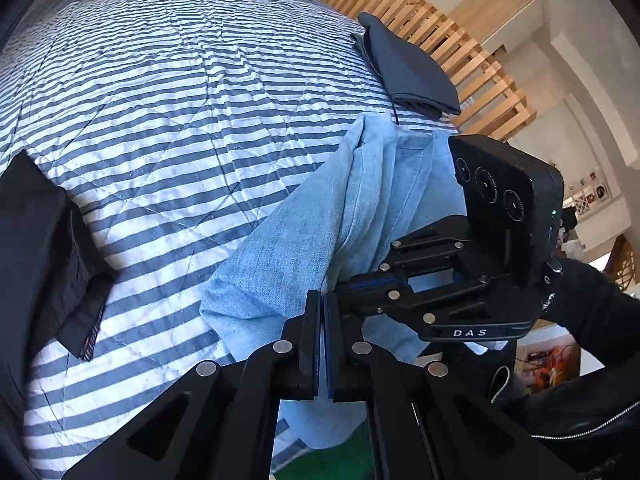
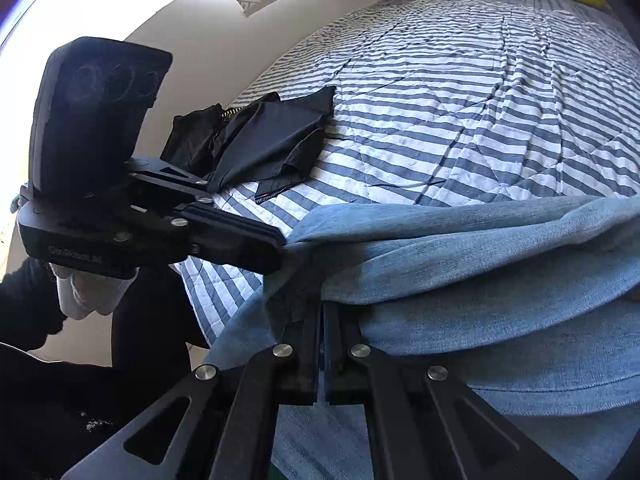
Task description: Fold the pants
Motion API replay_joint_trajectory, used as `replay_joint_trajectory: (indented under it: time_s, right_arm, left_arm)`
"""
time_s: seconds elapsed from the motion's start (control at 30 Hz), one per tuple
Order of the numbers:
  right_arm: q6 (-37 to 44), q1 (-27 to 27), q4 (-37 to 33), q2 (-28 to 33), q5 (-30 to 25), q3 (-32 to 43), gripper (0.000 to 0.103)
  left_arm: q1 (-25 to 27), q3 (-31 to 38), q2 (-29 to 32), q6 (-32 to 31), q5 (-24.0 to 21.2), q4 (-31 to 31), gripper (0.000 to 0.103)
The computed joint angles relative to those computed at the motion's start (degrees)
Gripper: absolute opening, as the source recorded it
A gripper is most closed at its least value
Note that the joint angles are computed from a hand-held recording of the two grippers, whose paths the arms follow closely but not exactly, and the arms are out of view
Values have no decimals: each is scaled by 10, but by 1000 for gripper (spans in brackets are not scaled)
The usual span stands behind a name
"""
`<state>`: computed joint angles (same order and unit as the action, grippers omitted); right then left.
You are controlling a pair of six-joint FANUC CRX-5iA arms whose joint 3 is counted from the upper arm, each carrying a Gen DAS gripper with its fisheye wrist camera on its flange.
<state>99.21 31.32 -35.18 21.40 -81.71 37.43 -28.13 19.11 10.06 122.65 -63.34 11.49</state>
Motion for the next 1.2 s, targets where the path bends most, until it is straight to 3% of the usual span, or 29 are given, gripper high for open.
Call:
replay_joint_trajectory:
  time_s: [0.1,0.23,0.3,0.4,0.43,0.5,0.53,0.63,0.8,0.87,1.03,1.13,1.2]
  right_arm:
    - [5,-3,-5,-5,-6,-3,4]
    - [21,-23,-31,-8,-58,23,5]
    - [24,-37,-27,-25,-40,22,5]
    - [13,-26,47,-25,6,39,6]
    - [19,-21,62,-14,6,55,8]
    - [48,0,101,20,-12,93,28]
    - [67,17,135,29,-9,97,29]
    - [111,41,171,63,-32,128,29]
    - [143,36,151,97,-66,180,27]
    - [131,23,123,123,-99,227,13]
    - [110,11,89,175,-150,321,6]
    - [119,6,75,166,-143,314,6]
    - [112,-8,57,147,-119,293,6]
  left_arm:
    - [-16,29,20,-6,-23,-20,1]
    - [-26,50,24,-5,-39,-49,1]
    - [-25,53,19,3,-43,-58,1]
    - [-22,57,13,8,-43,-72,1]
    - [-21,57,11,10,-42,-74,1]
    - [-19,64,10,14,-47,-83,1]
    - [-17,68,10,15,-51,-87,1]
    - [-17,88,15,12,-69,-102,1]
    - [-27,124,30,-12,-106,-120,1]
    - [-33,138,37,-17,-121,-133,1]
    - [-26,125,36,-26,-94,-116,1]
    - [5,19,-20,-40,17,-24,1]
    - [6,9,-33,-26,25,-38,1]
